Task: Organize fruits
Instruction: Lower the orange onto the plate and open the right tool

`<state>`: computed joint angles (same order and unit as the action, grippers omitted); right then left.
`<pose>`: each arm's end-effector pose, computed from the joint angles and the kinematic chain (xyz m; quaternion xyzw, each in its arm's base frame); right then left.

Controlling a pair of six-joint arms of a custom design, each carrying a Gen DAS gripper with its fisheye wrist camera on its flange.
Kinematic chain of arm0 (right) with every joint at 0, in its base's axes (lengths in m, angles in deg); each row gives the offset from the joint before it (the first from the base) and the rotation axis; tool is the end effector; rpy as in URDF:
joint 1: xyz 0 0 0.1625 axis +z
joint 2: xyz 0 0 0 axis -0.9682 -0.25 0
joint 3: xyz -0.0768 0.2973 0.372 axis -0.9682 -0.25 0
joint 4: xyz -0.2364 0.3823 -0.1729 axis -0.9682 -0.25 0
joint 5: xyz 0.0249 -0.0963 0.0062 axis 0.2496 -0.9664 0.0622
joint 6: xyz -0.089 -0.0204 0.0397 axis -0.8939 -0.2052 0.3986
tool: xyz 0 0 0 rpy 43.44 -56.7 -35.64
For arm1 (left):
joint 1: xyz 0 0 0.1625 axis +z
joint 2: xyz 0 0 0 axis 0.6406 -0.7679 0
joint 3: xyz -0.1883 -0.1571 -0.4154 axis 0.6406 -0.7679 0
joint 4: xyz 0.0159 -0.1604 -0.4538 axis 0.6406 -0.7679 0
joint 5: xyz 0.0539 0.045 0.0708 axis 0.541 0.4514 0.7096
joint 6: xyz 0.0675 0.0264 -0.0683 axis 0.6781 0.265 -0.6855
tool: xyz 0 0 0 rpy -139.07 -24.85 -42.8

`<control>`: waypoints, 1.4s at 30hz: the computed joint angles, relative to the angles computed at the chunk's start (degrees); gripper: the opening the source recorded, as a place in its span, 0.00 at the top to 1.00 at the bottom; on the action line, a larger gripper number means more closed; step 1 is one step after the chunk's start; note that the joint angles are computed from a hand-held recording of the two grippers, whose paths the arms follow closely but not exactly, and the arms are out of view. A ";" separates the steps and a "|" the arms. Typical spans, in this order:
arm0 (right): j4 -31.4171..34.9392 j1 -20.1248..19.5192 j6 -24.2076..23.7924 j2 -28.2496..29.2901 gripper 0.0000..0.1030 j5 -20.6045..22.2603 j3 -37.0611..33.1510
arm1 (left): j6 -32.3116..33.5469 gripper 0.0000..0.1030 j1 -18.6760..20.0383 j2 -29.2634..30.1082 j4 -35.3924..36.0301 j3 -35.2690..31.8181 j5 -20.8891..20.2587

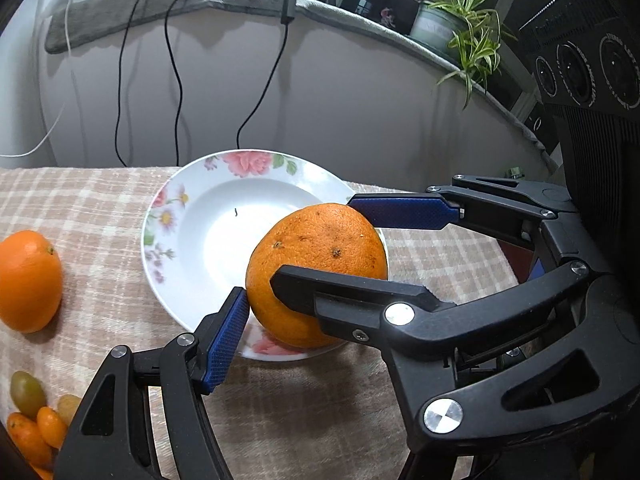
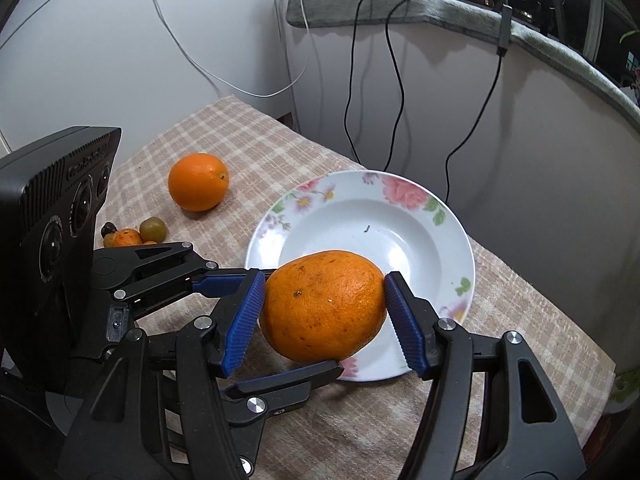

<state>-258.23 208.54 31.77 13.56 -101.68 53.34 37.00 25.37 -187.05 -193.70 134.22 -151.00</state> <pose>0.3999 -0.3173 -0.0777 0.3016 -0.9021 0.1786 0.2517 0.0407 -0.2939 0.2895 0.3049 0.9249 -0.1944 0.1171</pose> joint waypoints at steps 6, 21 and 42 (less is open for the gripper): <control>-0.99 -0.67 0.16 -0.01 0.37 0.67 0.55 | -0.54 0.34 -0.94 0.83 -0.24 0.16 0.83; -2.72 0.85 1.27 0.31 0.23 -2.13 0.57 | 0.84 0.33 -2.04 -0.51 0.39 0.01 2.82; -12.02 2.79 8.66 -0.14 0.22 -4.25 4.24 | 4.16 0.33 1.69 -8.68 4.63 -1.06 0.70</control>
